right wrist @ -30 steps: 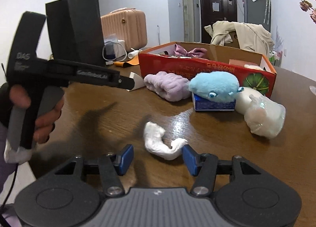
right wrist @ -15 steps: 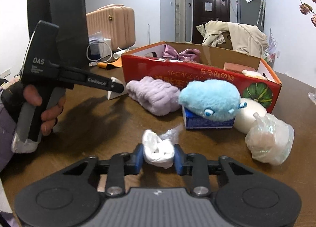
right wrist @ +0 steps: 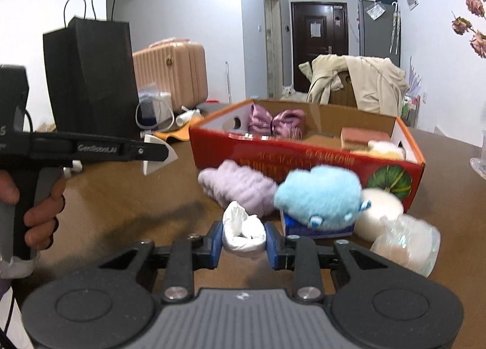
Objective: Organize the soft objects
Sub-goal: 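Grasp the white wedge block with the left gripper while the right gripper grasps the white cloth, then carry the wedge with the left gripper while the right carries the cloth into the box, then open both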
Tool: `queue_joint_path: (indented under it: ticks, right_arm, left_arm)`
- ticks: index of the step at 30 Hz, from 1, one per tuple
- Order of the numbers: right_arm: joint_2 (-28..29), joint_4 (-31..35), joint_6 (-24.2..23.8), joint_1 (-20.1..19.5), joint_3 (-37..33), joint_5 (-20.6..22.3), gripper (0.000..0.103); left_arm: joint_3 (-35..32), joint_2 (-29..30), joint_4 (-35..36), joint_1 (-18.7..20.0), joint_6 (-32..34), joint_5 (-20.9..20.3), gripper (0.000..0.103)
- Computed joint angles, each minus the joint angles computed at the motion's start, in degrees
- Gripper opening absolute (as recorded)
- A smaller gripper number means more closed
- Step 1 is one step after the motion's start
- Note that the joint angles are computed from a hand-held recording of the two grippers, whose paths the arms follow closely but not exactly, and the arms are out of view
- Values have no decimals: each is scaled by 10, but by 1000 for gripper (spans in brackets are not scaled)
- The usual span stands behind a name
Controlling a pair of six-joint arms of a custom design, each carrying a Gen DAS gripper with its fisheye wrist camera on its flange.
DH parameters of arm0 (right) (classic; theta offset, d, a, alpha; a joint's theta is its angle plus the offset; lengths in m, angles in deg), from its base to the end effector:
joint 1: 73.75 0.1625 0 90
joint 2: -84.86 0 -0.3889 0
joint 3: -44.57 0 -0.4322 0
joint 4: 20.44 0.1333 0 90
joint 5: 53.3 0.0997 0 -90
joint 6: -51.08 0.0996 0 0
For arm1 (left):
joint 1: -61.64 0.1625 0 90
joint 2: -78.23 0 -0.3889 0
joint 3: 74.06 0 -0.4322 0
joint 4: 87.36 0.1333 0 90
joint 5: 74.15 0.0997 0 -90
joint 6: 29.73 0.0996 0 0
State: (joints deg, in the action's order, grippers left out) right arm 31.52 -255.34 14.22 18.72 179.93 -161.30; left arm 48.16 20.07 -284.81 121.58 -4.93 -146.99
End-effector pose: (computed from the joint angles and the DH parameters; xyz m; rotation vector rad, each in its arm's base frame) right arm 0.1206 -0.4171 0.0920 0.5544 -2.2015 1.2139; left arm -0.1257 -0.5420 0.1036 1.0927 2.4548 -1.0845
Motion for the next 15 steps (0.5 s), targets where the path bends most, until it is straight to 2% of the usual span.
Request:
queue_joint_path:
  ticks: [3,5,8,12,15]
  right_arm:
    - [-22,14,6,-6,3,20,28]
    - [-49,46,2,-9,0,34,28]
    - [-92,115,-13,-16,-25,59,28]
    - [-109,234,-43,-20,-121,55,29]
    - [-82,346,-22,-29,-227,32,29]
  left_arm:
    - [-18,14,5,-6,7,4,21]
    - [-38,25,11,-3,9,-15,21]
    - [-94,45,62,0,9,-44,21]
    - [-209,108,138,-4,25,-21,21]
    - [-309,169,215,0,26,9,22]
